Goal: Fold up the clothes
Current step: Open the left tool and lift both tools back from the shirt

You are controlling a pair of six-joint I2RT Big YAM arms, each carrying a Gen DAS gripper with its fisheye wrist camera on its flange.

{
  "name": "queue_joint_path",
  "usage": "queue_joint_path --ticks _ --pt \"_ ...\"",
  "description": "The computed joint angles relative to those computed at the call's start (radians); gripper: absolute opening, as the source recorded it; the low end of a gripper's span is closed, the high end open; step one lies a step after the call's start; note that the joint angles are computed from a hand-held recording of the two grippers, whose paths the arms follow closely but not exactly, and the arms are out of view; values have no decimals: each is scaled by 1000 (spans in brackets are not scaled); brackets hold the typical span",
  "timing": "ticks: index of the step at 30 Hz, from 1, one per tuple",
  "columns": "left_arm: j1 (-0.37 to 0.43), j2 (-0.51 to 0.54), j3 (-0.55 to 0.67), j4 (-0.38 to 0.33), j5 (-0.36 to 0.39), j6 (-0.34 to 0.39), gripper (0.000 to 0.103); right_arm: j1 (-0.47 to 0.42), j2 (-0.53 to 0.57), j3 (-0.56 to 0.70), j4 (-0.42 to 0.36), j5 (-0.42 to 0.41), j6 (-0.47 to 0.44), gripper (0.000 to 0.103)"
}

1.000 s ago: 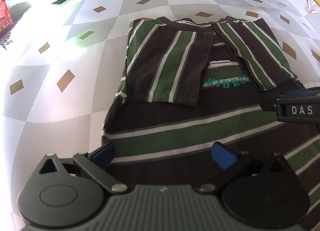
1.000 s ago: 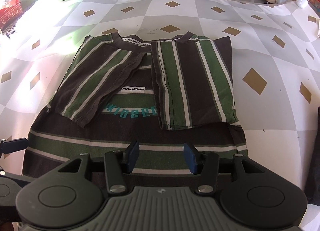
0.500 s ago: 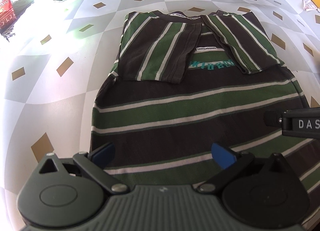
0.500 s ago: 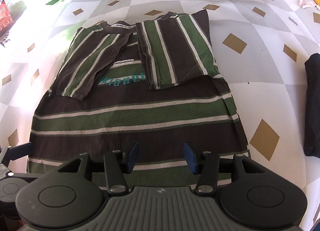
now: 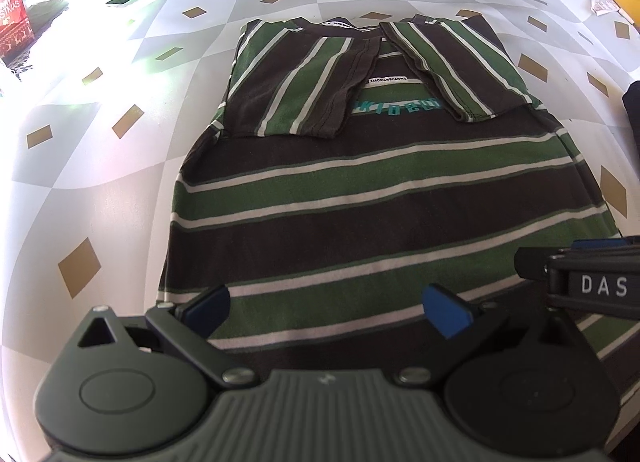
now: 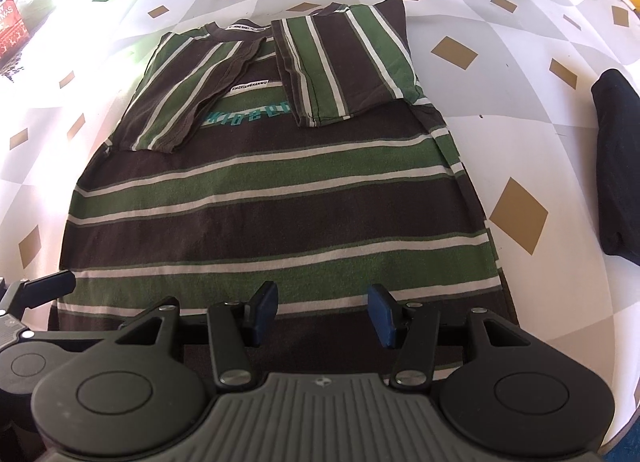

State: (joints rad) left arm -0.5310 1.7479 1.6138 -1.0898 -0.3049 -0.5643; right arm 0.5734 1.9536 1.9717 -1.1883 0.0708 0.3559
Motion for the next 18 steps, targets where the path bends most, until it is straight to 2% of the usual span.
queue_joint_path --ticks 9,14,18 --pt "-27 -31 -50 2 10 -69 103 15 -63 -91 38 47 21 49" --pt "-42 -45 -74 3 -9 -100 103 16 -90 -128 51 78 38 49" --pt "-49 -55 -91 0 -20 -136 103 21 -109 -154 61 140 41 49"
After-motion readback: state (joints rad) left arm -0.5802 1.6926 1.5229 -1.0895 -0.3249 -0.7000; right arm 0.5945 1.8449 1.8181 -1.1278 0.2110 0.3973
